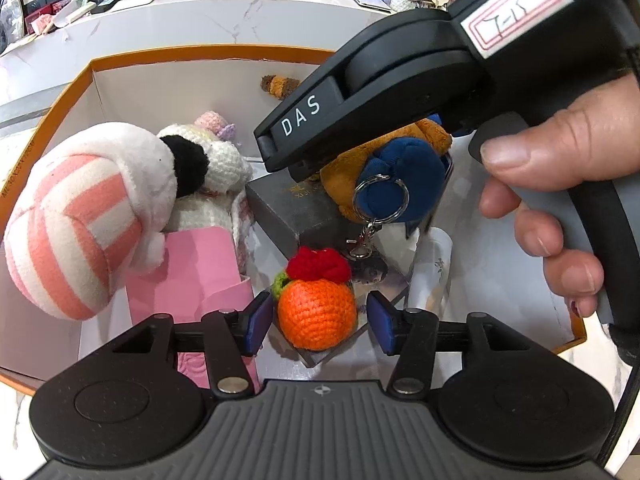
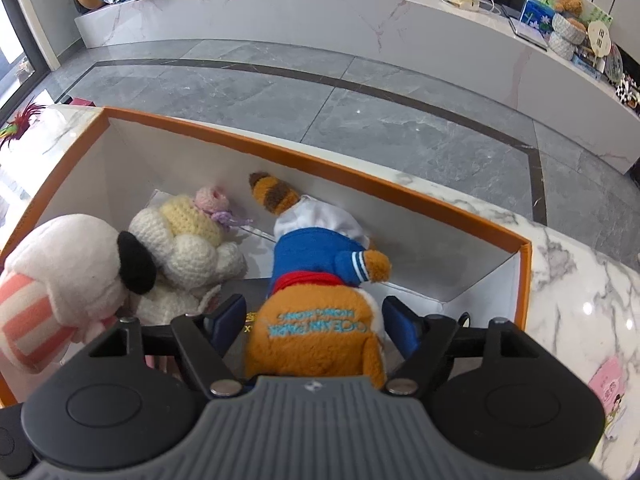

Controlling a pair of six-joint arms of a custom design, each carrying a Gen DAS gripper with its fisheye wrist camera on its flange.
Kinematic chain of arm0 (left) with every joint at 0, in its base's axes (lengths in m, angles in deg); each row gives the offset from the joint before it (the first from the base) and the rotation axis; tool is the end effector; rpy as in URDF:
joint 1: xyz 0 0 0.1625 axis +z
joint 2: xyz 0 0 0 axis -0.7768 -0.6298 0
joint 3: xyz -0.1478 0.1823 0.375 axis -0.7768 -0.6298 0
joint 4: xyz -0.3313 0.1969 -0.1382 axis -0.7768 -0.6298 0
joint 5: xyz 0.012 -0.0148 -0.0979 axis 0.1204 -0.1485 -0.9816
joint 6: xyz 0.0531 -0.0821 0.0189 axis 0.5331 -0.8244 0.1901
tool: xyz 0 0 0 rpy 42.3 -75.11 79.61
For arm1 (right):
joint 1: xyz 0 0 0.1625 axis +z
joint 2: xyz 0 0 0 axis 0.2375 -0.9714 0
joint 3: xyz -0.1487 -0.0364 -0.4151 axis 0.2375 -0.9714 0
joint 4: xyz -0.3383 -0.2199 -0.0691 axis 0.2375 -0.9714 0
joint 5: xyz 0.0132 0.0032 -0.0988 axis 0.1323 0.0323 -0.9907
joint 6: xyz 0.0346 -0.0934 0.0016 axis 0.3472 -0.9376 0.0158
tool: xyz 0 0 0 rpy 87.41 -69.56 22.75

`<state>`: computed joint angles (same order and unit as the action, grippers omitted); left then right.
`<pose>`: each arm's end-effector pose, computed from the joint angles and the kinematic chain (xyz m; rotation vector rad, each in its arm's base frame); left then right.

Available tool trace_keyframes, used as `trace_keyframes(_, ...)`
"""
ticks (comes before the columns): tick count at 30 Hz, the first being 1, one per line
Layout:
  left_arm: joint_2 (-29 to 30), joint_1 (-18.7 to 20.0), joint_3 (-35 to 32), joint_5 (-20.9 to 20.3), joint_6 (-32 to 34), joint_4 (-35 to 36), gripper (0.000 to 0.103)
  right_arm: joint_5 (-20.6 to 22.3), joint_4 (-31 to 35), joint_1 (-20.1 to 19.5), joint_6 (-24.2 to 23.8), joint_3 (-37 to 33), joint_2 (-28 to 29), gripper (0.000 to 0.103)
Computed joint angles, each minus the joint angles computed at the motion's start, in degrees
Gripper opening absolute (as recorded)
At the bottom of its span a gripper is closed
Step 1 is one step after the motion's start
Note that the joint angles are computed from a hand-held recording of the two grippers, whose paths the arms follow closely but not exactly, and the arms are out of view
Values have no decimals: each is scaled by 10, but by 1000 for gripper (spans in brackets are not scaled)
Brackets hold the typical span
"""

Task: Organize objects
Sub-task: 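Lower the crochet keychain with the left gripper while the right lowers the bear plush into the box, then open both grippers and withdraw them from the orange box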

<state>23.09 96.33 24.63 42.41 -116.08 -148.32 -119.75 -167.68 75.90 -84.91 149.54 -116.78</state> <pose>-0.2759 -0.5753 -0.0119 0.1558 2.4016 -0.7038 0.0697 -0.7128 0.2182 0.2077 -2.3364 0.6101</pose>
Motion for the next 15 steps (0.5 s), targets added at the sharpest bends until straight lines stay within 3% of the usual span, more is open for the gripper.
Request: trace_keyframes(15, -53, -32, 71, 27, -18, -28, 65, -15, -95, 47, -31, 88, -46, 83)
